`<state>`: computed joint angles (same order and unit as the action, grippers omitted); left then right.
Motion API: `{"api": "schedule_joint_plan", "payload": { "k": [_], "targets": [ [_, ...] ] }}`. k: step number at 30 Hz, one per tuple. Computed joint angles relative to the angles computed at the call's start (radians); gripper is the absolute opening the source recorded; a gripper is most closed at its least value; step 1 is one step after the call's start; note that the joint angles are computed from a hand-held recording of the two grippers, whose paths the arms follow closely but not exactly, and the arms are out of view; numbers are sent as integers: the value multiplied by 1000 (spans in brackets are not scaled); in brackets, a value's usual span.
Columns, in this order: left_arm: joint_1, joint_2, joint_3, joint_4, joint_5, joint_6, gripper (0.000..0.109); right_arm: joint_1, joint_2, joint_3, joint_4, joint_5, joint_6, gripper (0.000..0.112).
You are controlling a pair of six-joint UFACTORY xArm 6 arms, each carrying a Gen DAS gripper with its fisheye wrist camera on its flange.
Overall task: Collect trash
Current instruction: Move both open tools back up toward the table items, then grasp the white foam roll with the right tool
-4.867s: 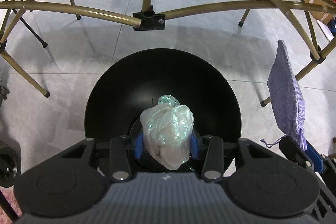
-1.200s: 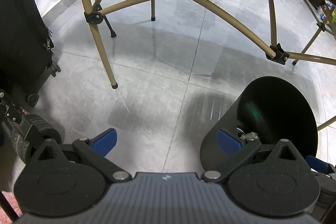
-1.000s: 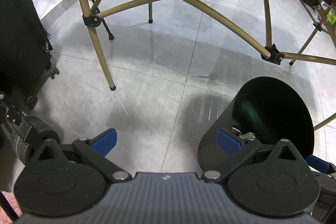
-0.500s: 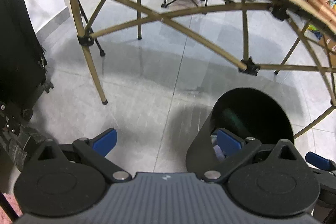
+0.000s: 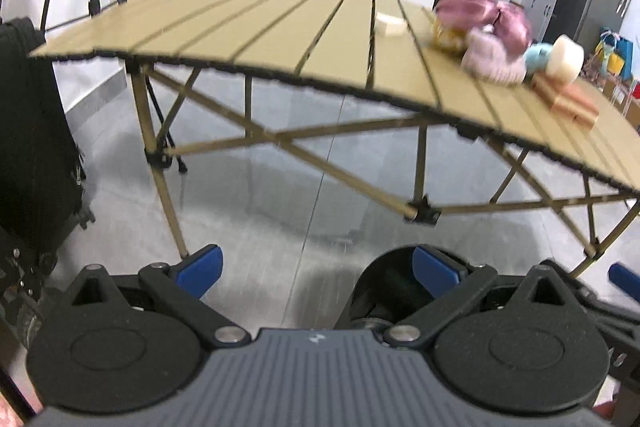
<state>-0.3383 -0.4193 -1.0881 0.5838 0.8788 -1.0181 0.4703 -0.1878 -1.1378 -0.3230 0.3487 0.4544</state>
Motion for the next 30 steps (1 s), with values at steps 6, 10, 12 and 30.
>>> {"api": "schedule_joint_plan", "payload": {
  "k": [6, 10, 12, 30],
  "targets": [
    [-8, 57, -103, 70, 17, -16, 103, -49, 18, -43, 65, -130, -109, 103],
    [-4, 114, -185, 100, 13, -21, 103, -65, 48, -87, 153, -169, -191, 103],
    [-1, 146, -227, 105, 10, -19, 103, -74, 81, -129, 172, -185, -211, 103],
    [55, 533, -695, 60, -8, 66, 103, -149, 480, -656, 98, -114, -125, 103]
  ]
}}
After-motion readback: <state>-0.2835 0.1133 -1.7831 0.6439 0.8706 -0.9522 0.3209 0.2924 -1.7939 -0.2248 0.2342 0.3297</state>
